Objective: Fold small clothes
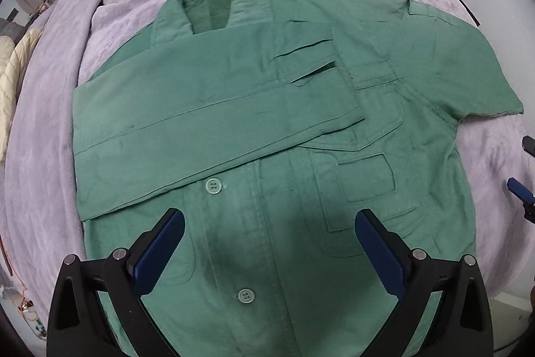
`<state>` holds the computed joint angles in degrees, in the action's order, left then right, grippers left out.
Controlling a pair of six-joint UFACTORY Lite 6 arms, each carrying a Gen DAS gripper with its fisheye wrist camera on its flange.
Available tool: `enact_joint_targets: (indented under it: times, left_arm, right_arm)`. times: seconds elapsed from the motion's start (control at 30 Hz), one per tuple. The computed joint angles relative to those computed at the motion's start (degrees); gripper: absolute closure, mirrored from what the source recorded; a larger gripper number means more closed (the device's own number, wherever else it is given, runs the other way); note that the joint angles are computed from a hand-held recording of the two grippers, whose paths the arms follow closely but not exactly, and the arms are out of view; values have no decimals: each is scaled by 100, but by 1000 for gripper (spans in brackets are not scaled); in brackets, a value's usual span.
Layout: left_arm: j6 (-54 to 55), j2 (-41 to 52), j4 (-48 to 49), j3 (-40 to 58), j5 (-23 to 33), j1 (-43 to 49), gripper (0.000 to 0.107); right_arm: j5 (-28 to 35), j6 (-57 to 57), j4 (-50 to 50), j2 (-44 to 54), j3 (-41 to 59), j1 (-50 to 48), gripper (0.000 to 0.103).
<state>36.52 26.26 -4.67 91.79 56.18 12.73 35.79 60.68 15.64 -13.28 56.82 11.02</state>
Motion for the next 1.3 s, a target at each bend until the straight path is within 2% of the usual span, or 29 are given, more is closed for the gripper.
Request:
enact_joint_targets:
  times: [0.17,0.37,0.63,0.8,0.87,0.9,0.93,0.97,1.13,1.2,1.3]
  left_arm:
    - [-478,12,115,-232,-228,-508,5]
    - [-1009,230,235,-246,-278,-1026,5]
    - [-1364,260,316,-476,-520,-1492,5]
    - [-1489,242,292,-557,-581,-1566,5]
    - [-1475,231,247,-601,-616,-1566,5]
    - [-1494,227,254,-602,-631,-1586,5]
    - [-1516,206,279,-628,-664,-1611,5]
    - [-1461,276,294,-517,-640,-1569,5]
    - [-1056,487,56,-110,-462,-1208,5]
    - [-923,590,-27,128,-385,-1008,5]
    - [-767,816,-93,556,-264,-701,5]
  right_arm:
    - [-383,-1946,1478,-357,-686,-1669,15]
    - [-631,-4847,3978,345,-681,-3234,15]
    - [-641,-6875,5750,1434,24,-4091,15]
    - [-490,-8478,8026,1404,-506,-4479,15]
    - [-429,-8645,8424,1388,-619,-4517,37]
    - [-316,-8686,8509,1424,-657,-4569,68]
    - [-183,-8788,8664,1463,-717,-4615,93]
    - [-49,-8910,8796,1440,-815,-4688,95]
    - [48,-9552,9350,1302,-733,-4457,96]
    - [54,-9525,9084,1359,-313,-4251,96]
    - [-88,-9057,8110,1675,806,-3731,96]
